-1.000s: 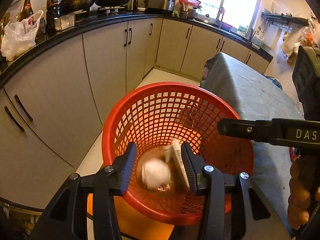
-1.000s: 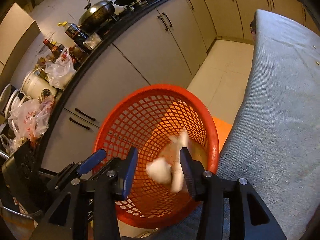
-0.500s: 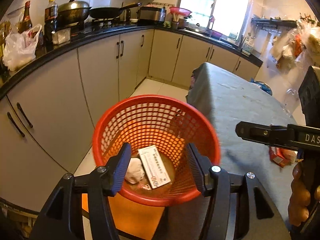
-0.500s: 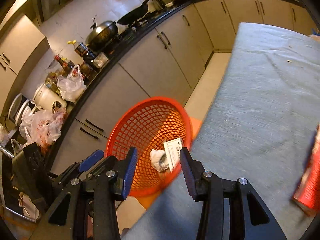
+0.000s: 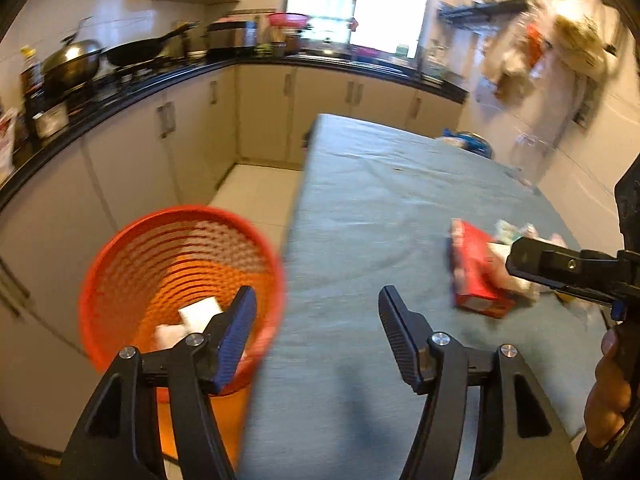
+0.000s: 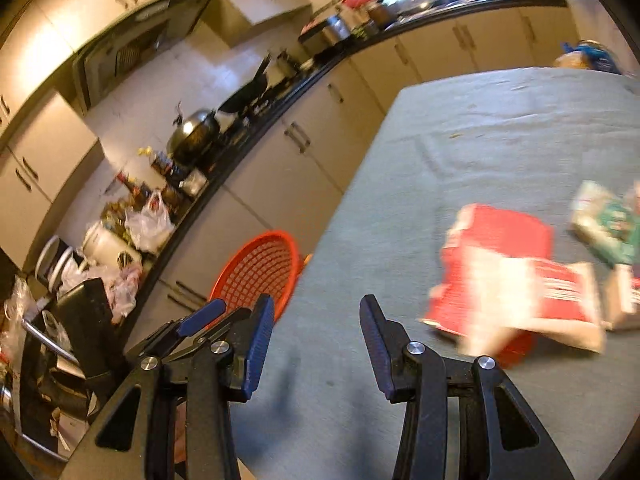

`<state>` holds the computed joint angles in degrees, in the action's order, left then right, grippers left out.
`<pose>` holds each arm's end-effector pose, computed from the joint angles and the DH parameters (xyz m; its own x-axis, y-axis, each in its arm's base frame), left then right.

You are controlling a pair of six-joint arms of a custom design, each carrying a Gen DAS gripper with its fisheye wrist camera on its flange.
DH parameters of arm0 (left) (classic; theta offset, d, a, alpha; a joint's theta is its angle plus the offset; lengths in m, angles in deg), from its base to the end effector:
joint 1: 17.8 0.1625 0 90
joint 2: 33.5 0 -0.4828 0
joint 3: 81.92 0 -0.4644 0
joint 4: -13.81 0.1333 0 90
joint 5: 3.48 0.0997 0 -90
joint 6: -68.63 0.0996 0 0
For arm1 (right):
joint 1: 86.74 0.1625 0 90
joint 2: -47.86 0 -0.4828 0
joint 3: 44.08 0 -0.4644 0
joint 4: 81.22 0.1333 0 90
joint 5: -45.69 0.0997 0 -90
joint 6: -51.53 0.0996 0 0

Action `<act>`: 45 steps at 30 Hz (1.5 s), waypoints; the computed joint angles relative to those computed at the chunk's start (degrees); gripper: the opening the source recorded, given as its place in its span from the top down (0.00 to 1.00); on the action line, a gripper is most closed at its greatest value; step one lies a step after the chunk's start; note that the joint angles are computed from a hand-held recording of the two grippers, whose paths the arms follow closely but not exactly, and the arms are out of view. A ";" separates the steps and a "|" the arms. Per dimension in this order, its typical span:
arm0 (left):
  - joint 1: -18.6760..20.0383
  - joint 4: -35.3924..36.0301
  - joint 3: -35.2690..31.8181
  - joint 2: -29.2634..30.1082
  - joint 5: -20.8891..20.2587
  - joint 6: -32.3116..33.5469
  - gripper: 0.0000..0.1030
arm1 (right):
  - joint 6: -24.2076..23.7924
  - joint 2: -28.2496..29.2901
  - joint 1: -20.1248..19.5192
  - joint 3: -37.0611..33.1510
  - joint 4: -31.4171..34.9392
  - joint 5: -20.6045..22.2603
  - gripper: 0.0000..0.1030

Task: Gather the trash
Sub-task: 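Grasp the white-and-red paper snack bag with the left tool, then grasp the yellow tape roll with the right tool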

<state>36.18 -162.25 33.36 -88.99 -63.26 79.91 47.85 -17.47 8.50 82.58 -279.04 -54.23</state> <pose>-0.2249 -0.6212 0.1260 -0.7107 0.4635 -0.5292 0.6795 0.6471 -0.3458 0.1672 -0.5512 0.1985 -0.9863 -0.0096 0.1649 -0.1264 0.6864 -0.7161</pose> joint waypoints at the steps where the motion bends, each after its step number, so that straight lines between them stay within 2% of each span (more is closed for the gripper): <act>1: -0.47 0.25 -0.28 0.55 -0.52 0.17 0.36 | 0.13 -1.45 -0.62 1.40 -1.19 0.29 0.53; 9: -4.39 6.26 -6.80 7.32 -8.19 1.50 0.32 | 2.75 -12.76 -5.95 11.02 -10.40 -0.41 0.48; 12: -5.44 9.83 -10.34 10.38 -11.88 2.74 0.27 | 3.81 -16.87 -8.37 13.99 -12.28 -0.20 0.48; 16: -6.94 12.00 -14.81 15.03 -11.28 7.58 0.25 | 5.34 -21.69 -11.82 17.03 -12.82 0.84 0.46; 19: -7.98 15.56 -18.17 18.61 -8.05 12.55 0.25 | 6.39 -25.08 -14.64 18.92 -12.75 1.56 0.46; 22: -8.34 24.08 -20.66 20.41 -6.33 13.90 0.25 | 6.94 -28.26 -17.34 20.44 -12.13 3.06 0.46; 25: -8.92 24.70 -18.74 19.98 -6.08 17.12 0.25 | 7.33 -30.28 -19.70 21.53 -12.15 4.16 0.42; 27: -9.74 20.17 -14.93 18.86 -5.18 20.82 0.19 | 7.78 -30.76 -20.52 21.46 -11.40 4.40 0.42; 29: -10.30 19.79 -13.02 18.18 -4.92 22.23 0.18 | 7.67 -30.77 -20.67 21.21 -10.58 4.45 0.42; 32: -11.31 17.37 -10.43 18.03 -3.12 23.91 0.18 | 6.67 -29.61 -18.79 19.65 -8.93 1.59 0.42; 34: -11.41 17.32 -10.16 18.36 -3.64 23.46 0.18 | 6.36 -27.87 -17.09 18.24 -8.57 -1.47 0.40; 36: -11.83 15.76 -10.21 19.32 -1.83 22.17 0.18 | 5.60 -26.02 -15.18 16.28 -7.32 -5.88 0.38; 37: -11.84 14.27 -10.08 19.72 -1.32 21.72 0.24 | 5.56 -25.32 -14.52 15.63 -6.38 -8.28 0.38; 38: -11.78 14.04 -10.04 19.78 -1.23 21.20 0.38 | 5.86 -24.48 -13.64 14.68 -5.35 -10.92 0.38; 40: -11.43 15.82 -10.81 19.95 -1.25 19.28 0.54 | 6.12 -23.37 -13.11 13.76 -4.41 -13.20 0.37; 42: -11.53 13.40 -10.07 19.90 -0.90 19.16 0.54 | 6.29 -21.93 -12.08 12.47 -3.60 -17.05 0.37; 45: -11.56 10.84 -8.55 19.09 -1.76 18.99 0.57 | 6.11 -20.63 -11.35 11.14 -2.71 -20.50 0.37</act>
<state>24.62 -151.41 24.80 -69.90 -65.02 98.89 53.96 -38.10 -2.86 93.72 -281.76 -74.72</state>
